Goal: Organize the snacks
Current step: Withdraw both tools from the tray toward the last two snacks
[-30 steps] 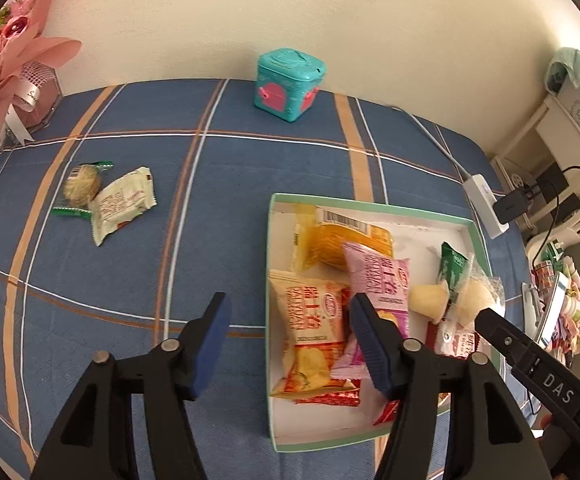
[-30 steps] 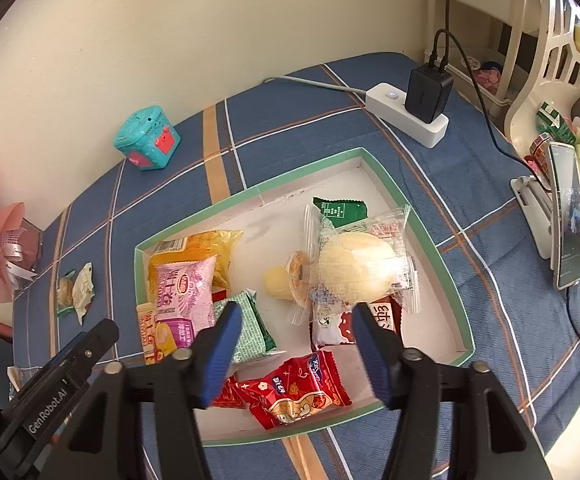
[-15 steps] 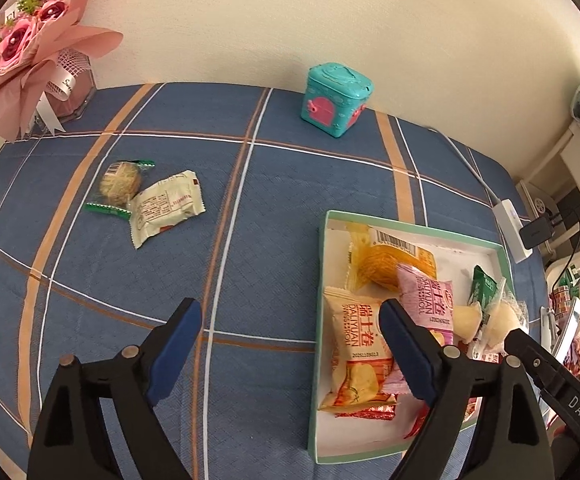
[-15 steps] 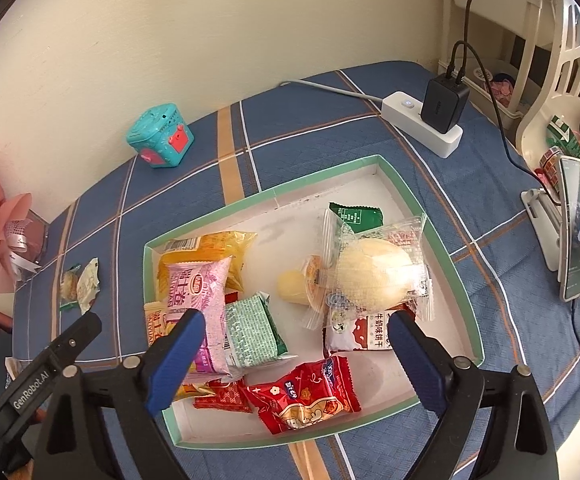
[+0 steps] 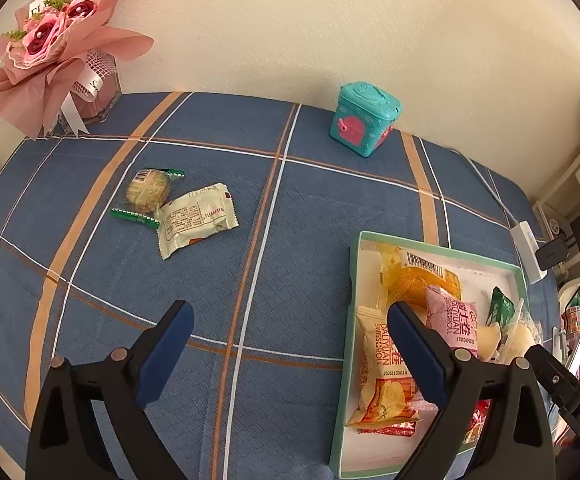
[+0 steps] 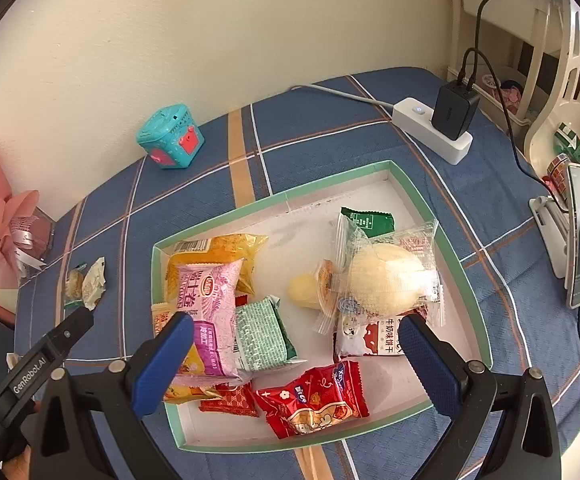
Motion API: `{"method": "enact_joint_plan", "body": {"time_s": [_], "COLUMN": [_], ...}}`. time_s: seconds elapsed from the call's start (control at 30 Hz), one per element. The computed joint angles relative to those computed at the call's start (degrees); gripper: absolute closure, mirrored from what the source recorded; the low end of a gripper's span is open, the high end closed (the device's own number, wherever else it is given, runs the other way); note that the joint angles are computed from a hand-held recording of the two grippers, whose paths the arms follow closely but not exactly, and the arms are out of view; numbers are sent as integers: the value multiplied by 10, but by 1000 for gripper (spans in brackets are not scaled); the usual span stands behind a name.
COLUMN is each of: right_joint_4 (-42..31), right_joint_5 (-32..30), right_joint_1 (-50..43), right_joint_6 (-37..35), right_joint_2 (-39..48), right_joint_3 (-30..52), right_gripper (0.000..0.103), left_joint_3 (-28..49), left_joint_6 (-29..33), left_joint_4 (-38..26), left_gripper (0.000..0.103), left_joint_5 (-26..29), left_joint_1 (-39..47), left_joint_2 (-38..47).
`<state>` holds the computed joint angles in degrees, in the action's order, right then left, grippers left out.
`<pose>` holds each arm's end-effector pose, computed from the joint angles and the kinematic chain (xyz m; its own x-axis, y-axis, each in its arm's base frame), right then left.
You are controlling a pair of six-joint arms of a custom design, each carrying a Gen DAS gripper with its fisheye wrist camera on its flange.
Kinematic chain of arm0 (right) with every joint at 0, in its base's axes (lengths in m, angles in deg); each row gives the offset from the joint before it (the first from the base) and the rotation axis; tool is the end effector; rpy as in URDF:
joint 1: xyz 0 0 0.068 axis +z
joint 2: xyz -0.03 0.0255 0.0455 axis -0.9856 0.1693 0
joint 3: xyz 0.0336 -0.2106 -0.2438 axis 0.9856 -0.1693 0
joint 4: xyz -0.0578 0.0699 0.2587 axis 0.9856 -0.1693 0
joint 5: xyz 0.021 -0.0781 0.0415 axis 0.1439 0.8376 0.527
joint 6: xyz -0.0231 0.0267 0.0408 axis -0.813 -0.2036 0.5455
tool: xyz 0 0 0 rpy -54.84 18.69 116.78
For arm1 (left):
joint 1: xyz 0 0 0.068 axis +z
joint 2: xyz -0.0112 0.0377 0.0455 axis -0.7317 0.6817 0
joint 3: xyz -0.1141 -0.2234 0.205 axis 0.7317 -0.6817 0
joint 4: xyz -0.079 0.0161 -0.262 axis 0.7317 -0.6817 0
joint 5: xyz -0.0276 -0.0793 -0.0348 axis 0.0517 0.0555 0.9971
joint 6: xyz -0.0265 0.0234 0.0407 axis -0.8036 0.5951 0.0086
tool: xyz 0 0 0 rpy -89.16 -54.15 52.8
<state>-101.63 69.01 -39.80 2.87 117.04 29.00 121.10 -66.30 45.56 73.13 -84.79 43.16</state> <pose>0.1565 0.1182 0.2542 -0.7747 0.4596 -0.4343 0.4095 0.8880 0.2092 0.2290 -0.1693 0.2370 -0.8710 -0.0349 -0.4900 0.0439 0.9880 -0.1483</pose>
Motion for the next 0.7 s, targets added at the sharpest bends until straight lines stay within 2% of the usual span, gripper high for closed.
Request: {"method": "enact_joint_plan", "body": {"time_s": [0.4,0.7], "right_joint_4": [33,41], "right_joint_5": [11,36], "right_joint_1": [39,89], "right_joint_6": [-9,-23], "right_joint_2": [47,111], "right_joint_3": [19,69], "right_gripper": [0,0], "left_joint_3": [-41,-50], "left_joint_6": [24,75], "left_joint_4": [28,-1], "left_gripper": [6,6], "left_joint_5": [17,-12], "left_joint_1": [83,167], "left_joint_2": [-49,-70]}}
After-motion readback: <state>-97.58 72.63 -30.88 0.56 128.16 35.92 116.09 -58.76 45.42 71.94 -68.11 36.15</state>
